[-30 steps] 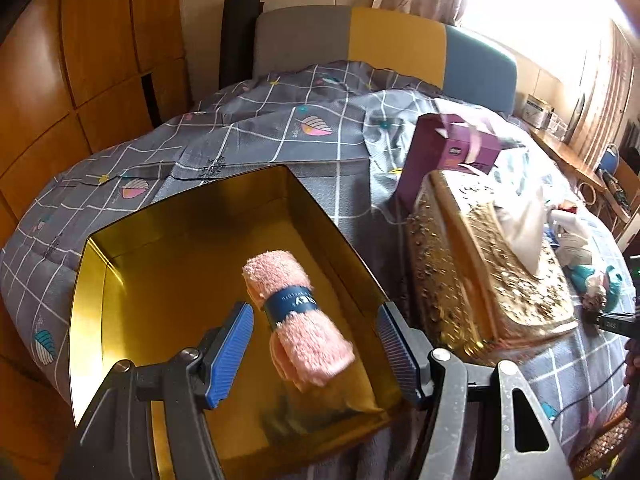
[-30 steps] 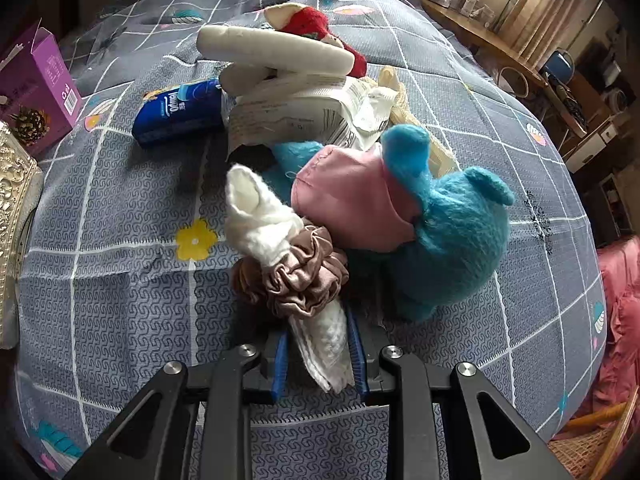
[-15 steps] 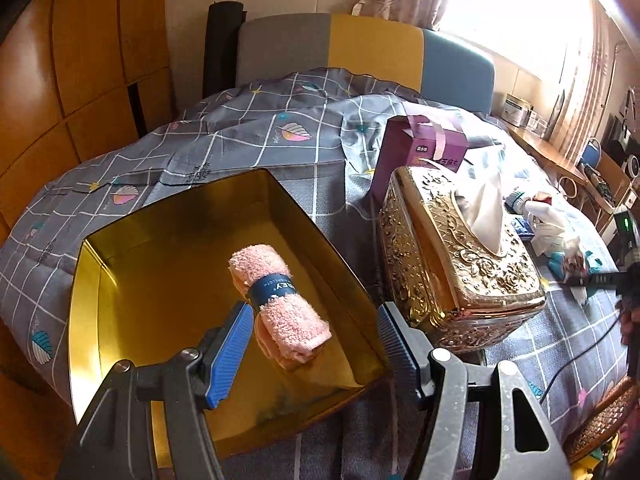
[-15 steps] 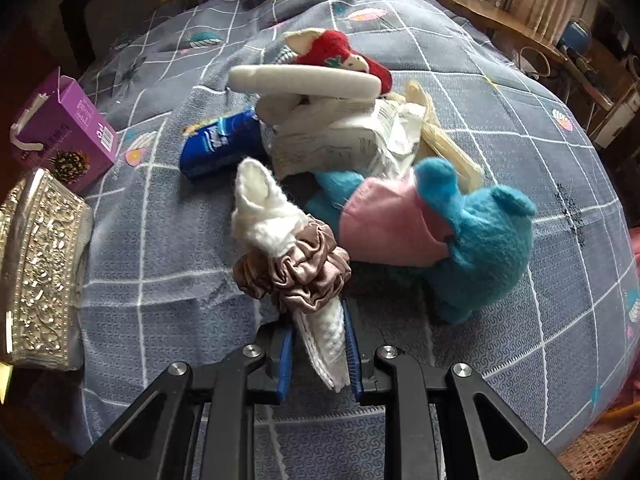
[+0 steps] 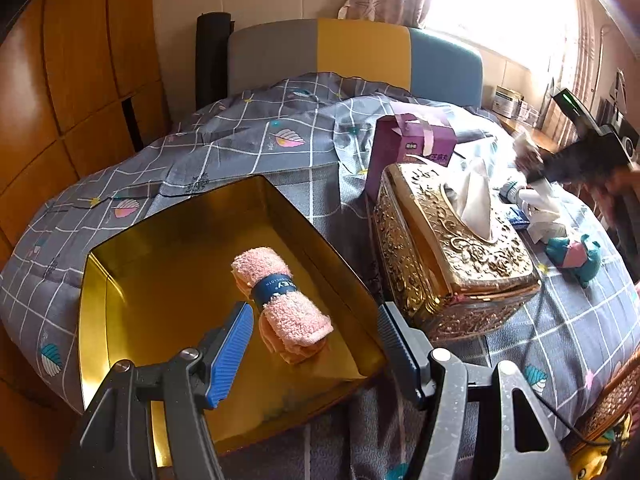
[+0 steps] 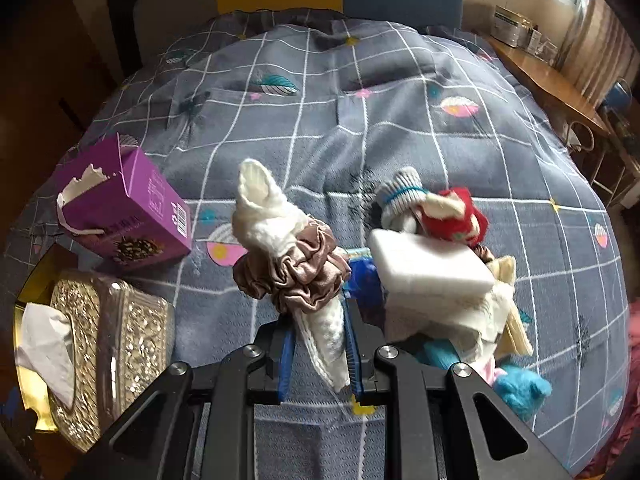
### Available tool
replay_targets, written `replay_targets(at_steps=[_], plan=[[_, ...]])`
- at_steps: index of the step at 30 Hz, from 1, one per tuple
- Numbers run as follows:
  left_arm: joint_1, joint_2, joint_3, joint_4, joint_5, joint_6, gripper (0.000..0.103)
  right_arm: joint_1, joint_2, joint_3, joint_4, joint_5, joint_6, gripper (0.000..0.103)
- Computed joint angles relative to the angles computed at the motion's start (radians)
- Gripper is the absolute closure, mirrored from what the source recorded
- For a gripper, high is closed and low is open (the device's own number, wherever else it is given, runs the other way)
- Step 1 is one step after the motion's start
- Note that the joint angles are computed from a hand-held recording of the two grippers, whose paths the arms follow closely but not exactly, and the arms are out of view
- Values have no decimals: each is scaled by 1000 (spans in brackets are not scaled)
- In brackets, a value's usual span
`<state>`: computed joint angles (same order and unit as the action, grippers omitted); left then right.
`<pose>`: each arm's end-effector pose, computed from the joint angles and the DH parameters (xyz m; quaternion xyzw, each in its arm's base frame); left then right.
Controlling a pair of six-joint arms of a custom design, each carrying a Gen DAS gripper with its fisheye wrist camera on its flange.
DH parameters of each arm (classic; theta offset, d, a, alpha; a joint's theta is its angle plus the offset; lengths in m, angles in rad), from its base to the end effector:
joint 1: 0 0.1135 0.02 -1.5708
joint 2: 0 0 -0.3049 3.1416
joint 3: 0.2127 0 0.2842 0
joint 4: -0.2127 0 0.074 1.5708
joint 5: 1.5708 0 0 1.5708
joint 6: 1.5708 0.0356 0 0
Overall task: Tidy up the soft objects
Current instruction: 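Carry the white sock with scrunchie in the right gripper and drop it into the gold tray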
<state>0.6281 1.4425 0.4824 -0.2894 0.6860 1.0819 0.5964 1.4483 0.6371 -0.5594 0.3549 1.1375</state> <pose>0.1925 0.1119 0.1264 0.2615 0.8937 -0.1042 0.3494 0.2046 0.1239 0.1508 0.2788 0.9390 -0.0387 0.1976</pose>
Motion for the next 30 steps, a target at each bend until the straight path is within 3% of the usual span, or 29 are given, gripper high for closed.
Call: replay_targets(at_steps=[9,17,30], plan=[[43,14,19,-64,25,74,38,-60,158,285,-30,22,-171,81],[76,26,41,-67,29,67,38,-52,314,527,-49,54,-279,81],[131,55,77,-45,35,43,38,157,533,830,25,-16,-530,80]])
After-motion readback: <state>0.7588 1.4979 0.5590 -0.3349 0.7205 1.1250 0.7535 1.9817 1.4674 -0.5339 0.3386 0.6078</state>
